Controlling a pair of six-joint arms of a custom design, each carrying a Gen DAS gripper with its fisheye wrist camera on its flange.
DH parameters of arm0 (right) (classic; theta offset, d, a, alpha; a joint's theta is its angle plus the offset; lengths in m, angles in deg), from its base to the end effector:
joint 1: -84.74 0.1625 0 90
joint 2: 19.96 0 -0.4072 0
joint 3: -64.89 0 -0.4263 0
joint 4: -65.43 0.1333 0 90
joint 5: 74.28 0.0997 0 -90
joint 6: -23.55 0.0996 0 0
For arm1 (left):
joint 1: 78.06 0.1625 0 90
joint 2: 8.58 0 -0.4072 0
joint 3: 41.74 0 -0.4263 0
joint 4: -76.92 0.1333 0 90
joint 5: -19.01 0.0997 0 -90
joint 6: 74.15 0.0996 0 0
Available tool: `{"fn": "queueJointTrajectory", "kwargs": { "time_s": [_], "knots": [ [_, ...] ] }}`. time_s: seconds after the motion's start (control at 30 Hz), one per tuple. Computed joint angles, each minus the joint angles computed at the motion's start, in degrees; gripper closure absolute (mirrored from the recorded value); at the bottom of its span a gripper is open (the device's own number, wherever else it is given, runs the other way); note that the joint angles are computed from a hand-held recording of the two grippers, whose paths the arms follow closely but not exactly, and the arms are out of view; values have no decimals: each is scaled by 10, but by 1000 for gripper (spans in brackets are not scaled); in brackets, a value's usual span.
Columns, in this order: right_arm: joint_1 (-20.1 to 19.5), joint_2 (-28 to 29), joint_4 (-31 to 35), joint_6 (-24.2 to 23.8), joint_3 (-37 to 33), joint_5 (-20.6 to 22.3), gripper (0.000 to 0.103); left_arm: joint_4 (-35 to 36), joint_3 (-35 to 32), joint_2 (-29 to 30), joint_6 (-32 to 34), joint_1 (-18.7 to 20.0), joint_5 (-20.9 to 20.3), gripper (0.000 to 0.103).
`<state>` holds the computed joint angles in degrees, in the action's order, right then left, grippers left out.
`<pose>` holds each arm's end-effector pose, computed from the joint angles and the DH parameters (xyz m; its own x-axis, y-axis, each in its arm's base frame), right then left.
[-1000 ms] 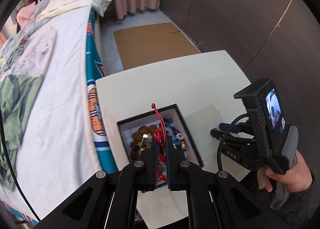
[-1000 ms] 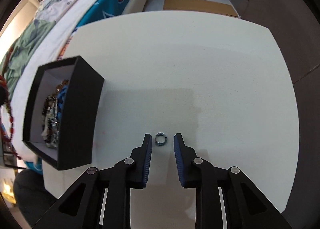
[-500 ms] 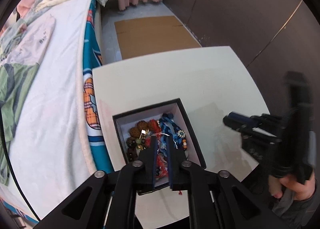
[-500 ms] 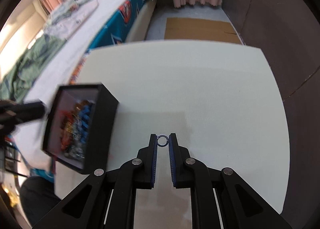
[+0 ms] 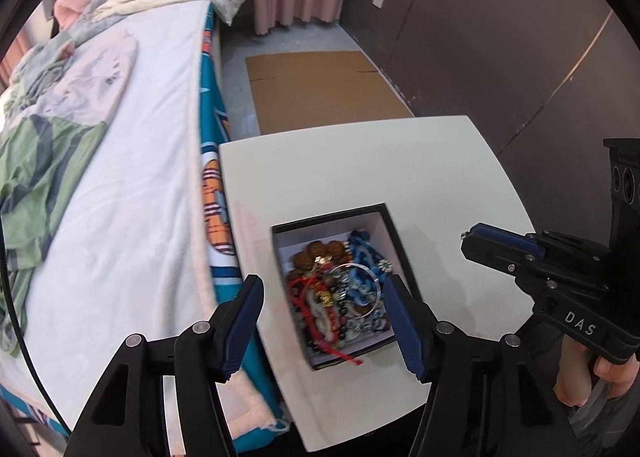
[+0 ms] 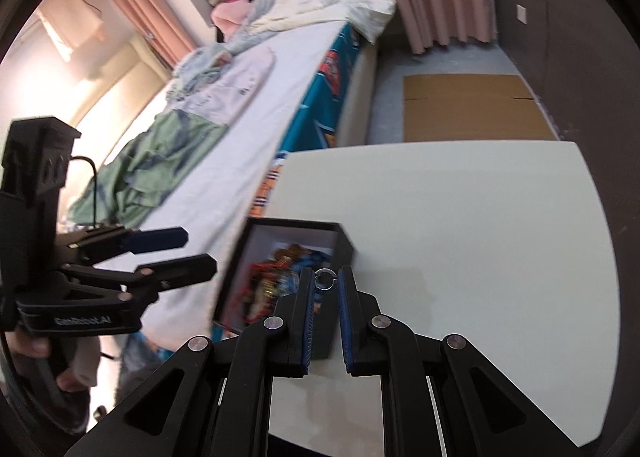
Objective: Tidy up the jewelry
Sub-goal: 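Release the red string into the box with the left gripper while the right drops the ring in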
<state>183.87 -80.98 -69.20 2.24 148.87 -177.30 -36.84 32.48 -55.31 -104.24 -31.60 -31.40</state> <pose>0.2234 -0.6916 0.2991 -0.8549 -0.4010 0.3292 -0.4918 0.8285 -0.2679 -0.3752 -0.6805 0.1791 -0.8033 0.1227 -0.5829 0.3290 0.9071 -0.2625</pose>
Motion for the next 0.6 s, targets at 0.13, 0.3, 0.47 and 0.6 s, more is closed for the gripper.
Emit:
{"fn": "queueJointTrajectory", "kwargs": {
  "time_s": [0.13, 0.3, 0.47, 0.6],
  "knots": [
    [5, 8, -1, 4, -3, 32, 90, -1, 27, -27, -11, -3, 8, 40],
    [19, 21, -30, 7, -2, 27, 34, -33, 70, -68, -29, -8, 12, 40],
    [24, 12, -49, 12, 2, 15, 32, -87, 116, -102, -25, -25, 33, 39],
    [27, -15, -70, 9, 22, 13, 32, -111, 141, -119, -20, -43, 47, 33]
  ]
}}
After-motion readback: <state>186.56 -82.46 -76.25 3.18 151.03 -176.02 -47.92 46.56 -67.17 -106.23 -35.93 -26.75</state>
